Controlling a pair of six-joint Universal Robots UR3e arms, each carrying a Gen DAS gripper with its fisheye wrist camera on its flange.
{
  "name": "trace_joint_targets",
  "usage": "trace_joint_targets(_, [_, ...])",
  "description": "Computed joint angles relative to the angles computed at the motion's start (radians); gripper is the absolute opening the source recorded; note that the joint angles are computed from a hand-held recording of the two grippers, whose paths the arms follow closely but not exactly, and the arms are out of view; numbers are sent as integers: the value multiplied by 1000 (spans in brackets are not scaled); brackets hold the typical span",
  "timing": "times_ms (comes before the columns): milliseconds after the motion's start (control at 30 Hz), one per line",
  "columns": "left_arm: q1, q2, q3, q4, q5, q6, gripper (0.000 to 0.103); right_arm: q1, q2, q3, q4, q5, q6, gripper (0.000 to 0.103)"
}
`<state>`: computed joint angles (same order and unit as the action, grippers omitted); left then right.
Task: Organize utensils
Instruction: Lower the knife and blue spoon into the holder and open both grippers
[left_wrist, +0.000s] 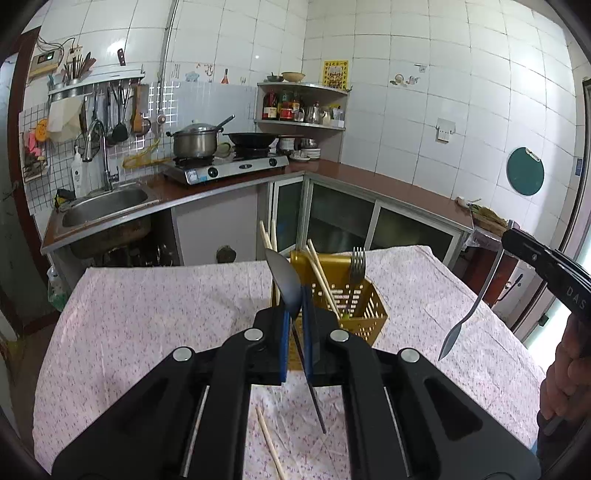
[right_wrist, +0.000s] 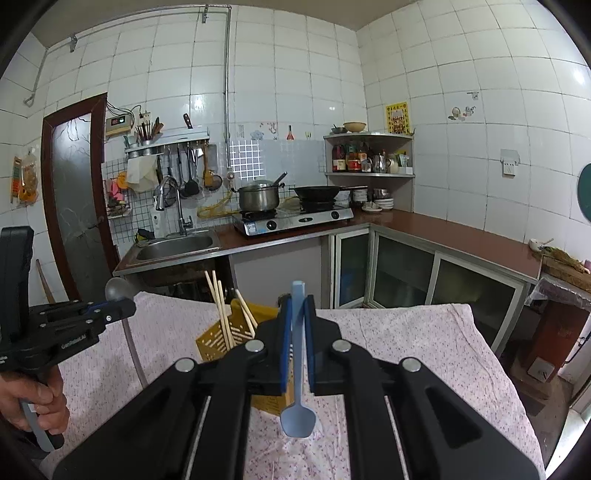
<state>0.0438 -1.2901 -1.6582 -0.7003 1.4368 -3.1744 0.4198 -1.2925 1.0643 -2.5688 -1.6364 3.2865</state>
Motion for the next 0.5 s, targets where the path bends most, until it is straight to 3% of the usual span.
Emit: trace_joint_targets(500, [-40, -228, 284, -2, 37, 11, 4, -2, 190, -342, 95, 26, -14, 7])
